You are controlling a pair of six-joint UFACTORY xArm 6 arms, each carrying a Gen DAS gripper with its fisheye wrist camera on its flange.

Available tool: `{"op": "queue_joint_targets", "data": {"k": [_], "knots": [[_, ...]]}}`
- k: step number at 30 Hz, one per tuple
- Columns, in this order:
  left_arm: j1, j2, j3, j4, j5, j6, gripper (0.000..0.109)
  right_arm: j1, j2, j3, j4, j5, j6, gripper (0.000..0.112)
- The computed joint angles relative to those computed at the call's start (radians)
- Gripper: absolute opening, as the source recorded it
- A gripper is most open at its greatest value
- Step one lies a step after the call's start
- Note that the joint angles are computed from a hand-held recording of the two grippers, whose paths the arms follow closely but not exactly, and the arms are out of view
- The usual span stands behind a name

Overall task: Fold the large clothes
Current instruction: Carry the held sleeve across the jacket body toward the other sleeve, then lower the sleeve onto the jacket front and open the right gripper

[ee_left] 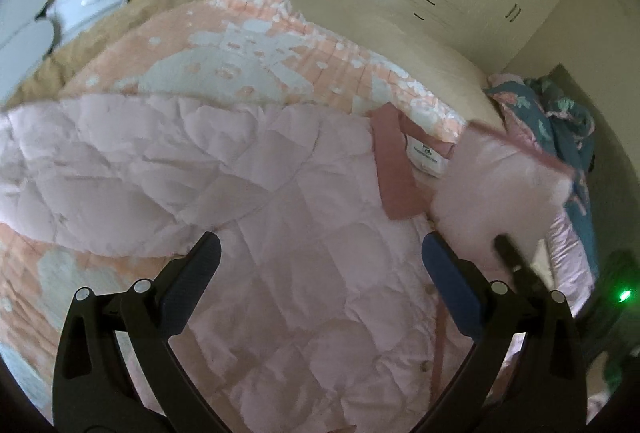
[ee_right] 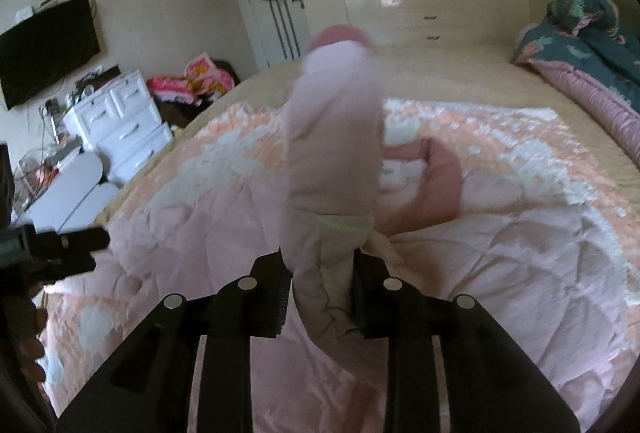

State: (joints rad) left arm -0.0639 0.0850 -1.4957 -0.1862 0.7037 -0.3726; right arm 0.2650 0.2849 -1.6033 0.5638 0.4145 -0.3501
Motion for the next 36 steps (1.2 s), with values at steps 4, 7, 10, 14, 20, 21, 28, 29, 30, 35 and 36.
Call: {"op": "queue_joint_targets", "data": {"k": [4, 7, 10, 14, 20, 21, 28, 29, 30, 35, 36], "knots": [[0.01, -0.013, 0.03, -0.043, -0.02, -0.006, 0.094, 0.024, 0.001, 0.022, 0.02, 0.022, -0.031, 0.031], [0.013, -0.016, 0.045, -0.114, -0.022, 0.026, 0.094, 0.042, -0.003, 0.047, 0.012, 0.021, -0.025, 0.035], [0.008, -0.009, 0.042, -0.134, -0.015, 0.037, 0.094, 0.059, -0.015, 0.078, -0.001, 0.027, -0.019, 0.042], [0.001, -0.007, 0.051, -0.202, -0.017, 0.065, 0.094, 0.055, -0.024, 0.08, 0.063, 0.111, -0.077, 0.063], [-0.021, 0.019, 0.038, -0.279, 0.009, 0.112, 0.094, 0.034, -0.101, 0.154, 0.175, 0.201, -0.148, 0.084], [-0.024, 0.03, 0.035, -0.326, 0.016, 0.135, 0.094, 0.021, -0.123, 0.173, 0.171, 0.226, -0.119, 0.084], [-0.043, 0.09, 0.039, -0.412, 0.009, 0.109, 0.094, -0.084, -0.251, 0.294, 0.143, 0.215, 0.022, 0.085], [-0.045, 0.093, 0.044, -0.426, 0.008, 0.109, 0.094, -0.1, -0.272, 0.318, 0.127, 0.195, 0.042, 0.085], [-0.048, 0.101, 0.048, -0.43, 0.006, 0.098, 0.094, -0.112, -0.284, 0.332, 0.122, 0.185, 0.05, 0.085], [-0.068, 0.11, 0.062, -0.327, -0.033, 0.03, 0.092, -0.186, -0.352, 0.414, 0.132, 0.138, 0.087, 0.085], [-0.077, 0.113, 0.059, -0.298, -0.043, 0.025, 0.089, -0.193, -0.364, 0.432, 0.114, 0.122, 0.103, 0.085]]}}
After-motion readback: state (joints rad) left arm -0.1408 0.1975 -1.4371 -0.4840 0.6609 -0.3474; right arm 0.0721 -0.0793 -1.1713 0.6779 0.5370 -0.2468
